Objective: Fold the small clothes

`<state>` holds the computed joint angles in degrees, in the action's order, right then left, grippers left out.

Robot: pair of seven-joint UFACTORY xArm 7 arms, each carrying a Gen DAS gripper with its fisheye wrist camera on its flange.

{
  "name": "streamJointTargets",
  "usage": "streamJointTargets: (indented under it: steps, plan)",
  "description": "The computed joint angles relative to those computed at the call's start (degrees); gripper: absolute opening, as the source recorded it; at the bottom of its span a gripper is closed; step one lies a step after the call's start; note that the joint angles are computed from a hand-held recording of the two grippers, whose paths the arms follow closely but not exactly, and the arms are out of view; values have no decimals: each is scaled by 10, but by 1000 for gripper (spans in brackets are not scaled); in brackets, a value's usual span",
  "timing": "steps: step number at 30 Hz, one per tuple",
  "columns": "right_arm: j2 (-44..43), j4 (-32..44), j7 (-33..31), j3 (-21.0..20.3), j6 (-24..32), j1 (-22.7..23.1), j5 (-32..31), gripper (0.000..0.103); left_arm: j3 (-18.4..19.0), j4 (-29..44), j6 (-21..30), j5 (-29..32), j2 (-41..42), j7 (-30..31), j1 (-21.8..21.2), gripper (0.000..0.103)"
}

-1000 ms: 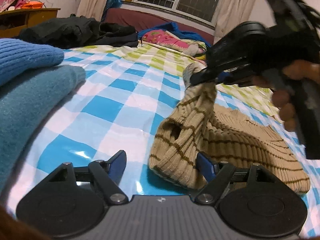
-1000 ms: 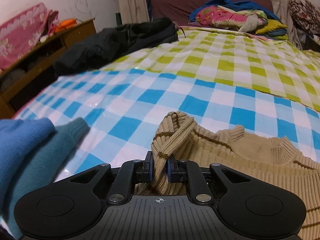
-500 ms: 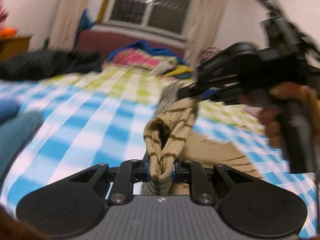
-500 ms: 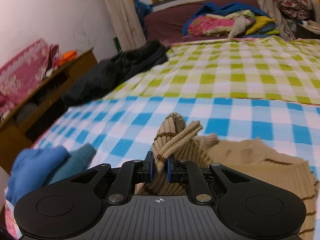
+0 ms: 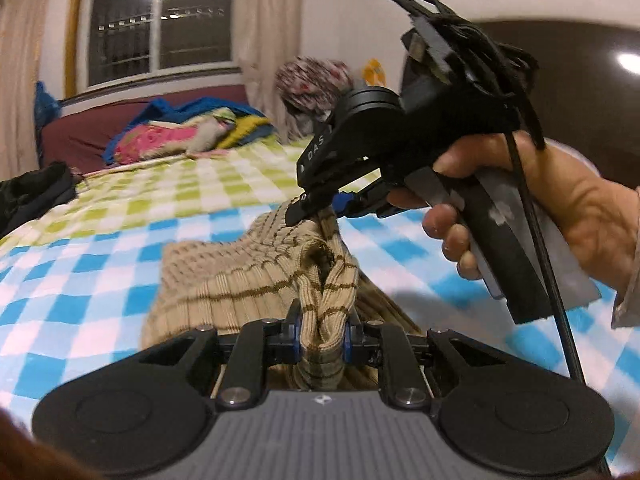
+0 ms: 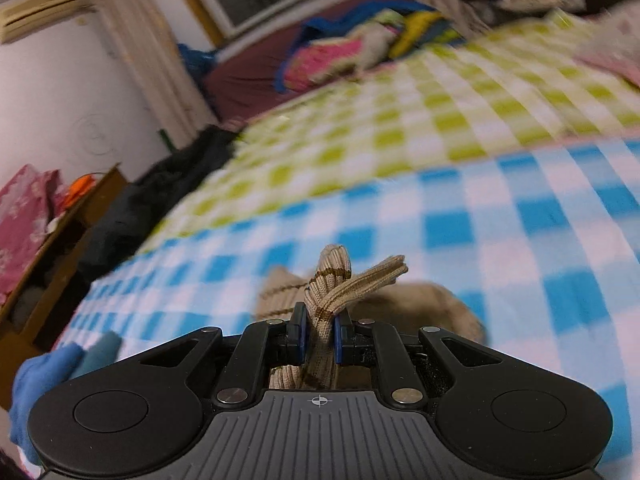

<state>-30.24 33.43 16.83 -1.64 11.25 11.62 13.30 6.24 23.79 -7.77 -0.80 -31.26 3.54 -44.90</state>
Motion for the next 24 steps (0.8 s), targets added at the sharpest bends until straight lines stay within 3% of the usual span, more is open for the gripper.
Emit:
streamJointTargets:
  steps: [10, 15, 18, 20, 24]
  plan:
    - [-25, -66, -72, -102, -64, 74, 64, 12, -108, 14, -8, 16, 20, -25, 65, 23]
    - [-20, -76, -78, -77, -46, 29, 40, 12, -120, 18, -7, 26, 53, -40, 60, 24]
    - [-16, -83, -76, -54, -35, 0, 21, 14, -113, 16, -3, 28, 57, -48, 49, 30]
    - [-19, -90, -77, -54, -40, -2, 21, 19, -80, 15, 10, 27, 47, -44, 13, 37]
    - [-39, -97, -41, 3, -26, -61, -15, 26, -29, 1, 35, 16, 6, -16, -38, 43]
